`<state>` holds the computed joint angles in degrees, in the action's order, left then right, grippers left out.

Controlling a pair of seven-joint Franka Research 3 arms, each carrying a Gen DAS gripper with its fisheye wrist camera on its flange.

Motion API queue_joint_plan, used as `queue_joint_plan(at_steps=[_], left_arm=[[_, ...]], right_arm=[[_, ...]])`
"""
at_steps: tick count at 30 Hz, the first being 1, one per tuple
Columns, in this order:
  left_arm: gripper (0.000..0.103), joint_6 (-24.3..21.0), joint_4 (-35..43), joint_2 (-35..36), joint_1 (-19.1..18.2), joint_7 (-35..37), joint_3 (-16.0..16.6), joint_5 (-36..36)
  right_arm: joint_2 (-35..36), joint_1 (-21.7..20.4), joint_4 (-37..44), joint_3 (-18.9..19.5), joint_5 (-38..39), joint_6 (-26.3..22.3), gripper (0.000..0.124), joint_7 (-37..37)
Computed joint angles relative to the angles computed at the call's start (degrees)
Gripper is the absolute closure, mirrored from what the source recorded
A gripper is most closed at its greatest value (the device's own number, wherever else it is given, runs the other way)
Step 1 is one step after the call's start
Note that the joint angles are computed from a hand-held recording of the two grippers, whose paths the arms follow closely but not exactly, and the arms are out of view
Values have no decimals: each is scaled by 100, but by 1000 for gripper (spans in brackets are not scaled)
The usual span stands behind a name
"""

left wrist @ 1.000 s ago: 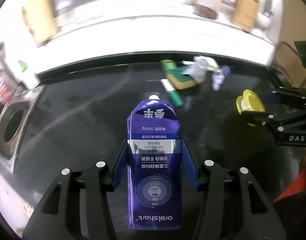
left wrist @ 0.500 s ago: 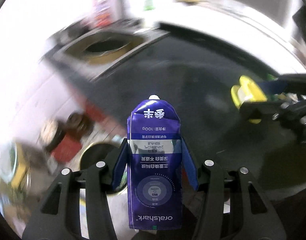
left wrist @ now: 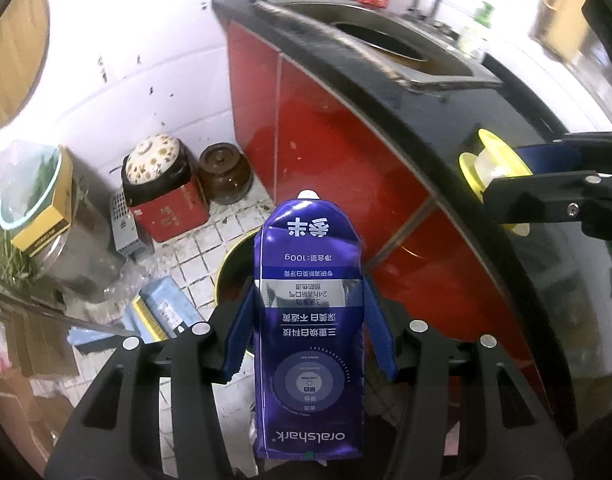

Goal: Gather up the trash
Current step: 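Carry the tube and tape down to the floor bin and open both tools, then move both open tools back up over the countertop trash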

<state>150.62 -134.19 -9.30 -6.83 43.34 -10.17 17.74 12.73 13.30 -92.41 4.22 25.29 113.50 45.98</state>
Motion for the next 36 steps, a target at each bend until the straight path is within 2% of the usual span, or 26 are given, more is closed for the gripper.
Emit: queue_joint_plan(at_steps=[2, 3, 4, 5, 6, 13, 17, 22, 25, 31, 33, 36], left_arm=[[52, 127, -30, 61, 23, 105, 85, -119], [42, 191, -36, 98, 24, 221, 133, -239], [21, 258, -57, 123, 50, 282, 165, -296], [16, 290, -78, 125, 130, 145, 141, -121], [16, 307, -86, 112, 189, -1, 105, 59], [16, 136, 104, 217, 212, 111, 106, 70], [15, -84, 452, 368, 125, 252, 29, 182], [8, -308, 1241, 720, -91, 523, -111, 453], [7, -294, 2009, 1174, -327, 981, -234, 456], [7, -338, 3626, 2274, -920, 2167, -547, 120], [7, -475, 4420, 2824, -1209, 2657, -731, -48], [7, -815, 5456, 3516, -1697, 3124, -837, -155]], right_arm=[[236, 85, 253, 49, -77, -6, 68, 57], [382, 134, 426, 70, -141, -32, 64, 109], [529, 166, 616, 86, -184, -116, 48, 168], [583, 187, 680, 93, -189, -65, 41, 214], [635, 177, 745, 105, -146, -43, 41, 215], [635, 59, 816, 56, -137, -142, 41, 228], [367, -118, 573, -47, -51, -69, 41, 258], [-212, -436, 82, -272, 94, 282, 36, 358], [-653, -701, -347, -483, 140, 590, 34, 522], [-1683, -1349, -1412, -980, -245, 1401, 34, 1070], [-2020, -1622, -1778, -1155, -414, 1642, 34, 1282], [-2474, -2051, -2294, -1348, -819, 1955, 34, 1713]])
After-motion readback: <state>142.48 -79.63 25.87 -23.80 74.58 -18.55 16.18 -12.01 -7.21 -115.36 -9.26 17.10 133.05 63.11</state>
